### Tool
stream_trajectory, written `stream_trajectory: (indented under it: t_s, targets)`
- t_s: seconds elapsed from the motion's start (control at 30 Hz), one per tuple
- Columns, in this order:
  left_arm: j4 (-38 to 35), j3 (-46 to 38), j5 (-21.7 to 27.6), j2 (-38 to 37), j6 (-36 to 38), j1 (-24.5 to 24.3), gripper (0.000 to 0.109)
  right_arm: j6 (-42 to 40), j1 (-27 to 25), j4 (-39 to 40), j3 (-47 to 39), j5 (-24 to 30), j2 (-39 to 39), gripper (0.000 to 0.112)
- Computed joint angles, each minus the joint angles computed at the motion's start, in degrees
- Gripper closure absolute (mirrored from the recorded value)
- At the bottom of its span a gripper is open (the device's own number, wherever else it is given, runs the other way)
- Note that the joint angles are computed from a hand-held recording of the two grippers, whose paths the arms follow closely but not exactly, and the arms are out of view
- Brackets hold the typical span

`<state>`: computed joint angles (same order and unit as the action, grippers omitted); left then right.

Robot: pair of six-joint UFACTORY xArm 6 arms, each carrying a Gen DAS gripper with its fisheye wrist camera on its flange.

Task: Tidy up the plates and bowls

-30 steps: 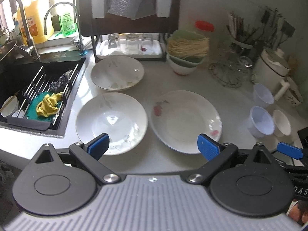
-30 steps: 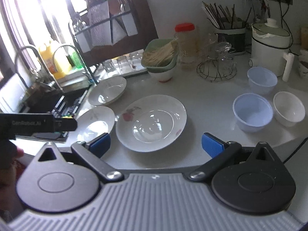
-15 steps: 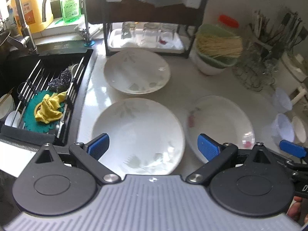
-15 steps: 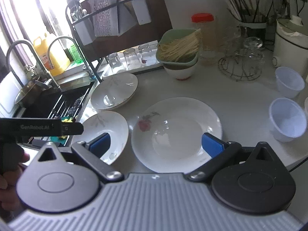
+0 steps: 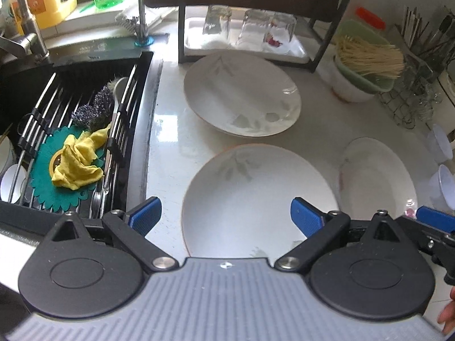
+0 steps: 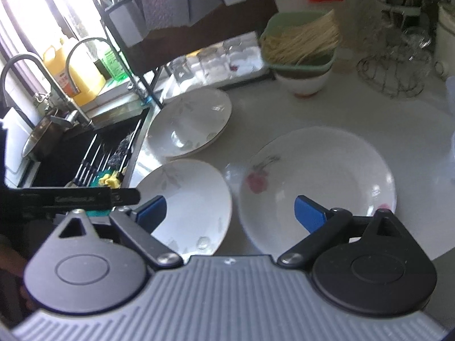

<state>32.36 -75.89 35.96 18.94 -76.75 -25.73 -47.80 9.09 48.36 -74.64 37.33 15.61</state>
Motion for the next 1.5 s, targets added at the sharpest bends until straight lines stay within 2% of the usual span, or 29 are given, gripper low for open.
stream_trajectory:
  t_s: [0.13, 0.27, 0.4, 0.5, 0.53, 0.63, 0.9, 1.13, 1.5]
  targets:
    - [-0.56, 2.27, -4.48, 0.52, 1.61, 2.04, 0.011, 5.34, 0.43, -2.63, -1.48, 3.14, 1.79, 0.030]
    - [-0.65, 4.02, -6.71, 0.85, 1.50, 3.23, 0.020, 9.27, 0.65, -4.24, -2.70, 6.32, 3.27, 0.031]
    - [-0.86, 7.29, -12.24, 0.29, -0.42, 5.02, 0.027, 10.99, 1.25, -3.94, -3.00, 7.37, 4.05, 0.034]
    - [1.00, 8.42, -14.69, 0.32, -1.99, 5.84, 0.033, 12.76, 1.94, -5.33, -3.17, 7.55, 4.77, 0.046]
    - [-0.07, 8.53, -15.40, 0.67, -0.91, 6.08, 0.038, 13.34, 2.18, -5.78, -3.17, 7.40, 5.01, 0.048]
    - [-3.06, 9.03, -18.11, 1.70, 1.61, 6.74, 0.049, 14.50, 2.95, -7.41, -2.63, 6.13, 5.55, 0.064]
    - [-4.18, 8.51, -22.42, 4.51, 5.95, 7.90, 0.074, 18.66, 3.42, -8.21, -2.18, 2.88, 7.40, 0.092]
    - [-5.95, 6.47, -22.69, 6.47, 10.71, 8.23, 0.077, 18.47, 3.29, -5.83, -2.47, 1.79, 8.67, 0.095]
    - [-23.77, 8.08, -25.48, 5.53, 28.47, 8.11, 0.077, 18.56, 2.47, -3.68, -3.40, 4.36, 8.89, 0.096]
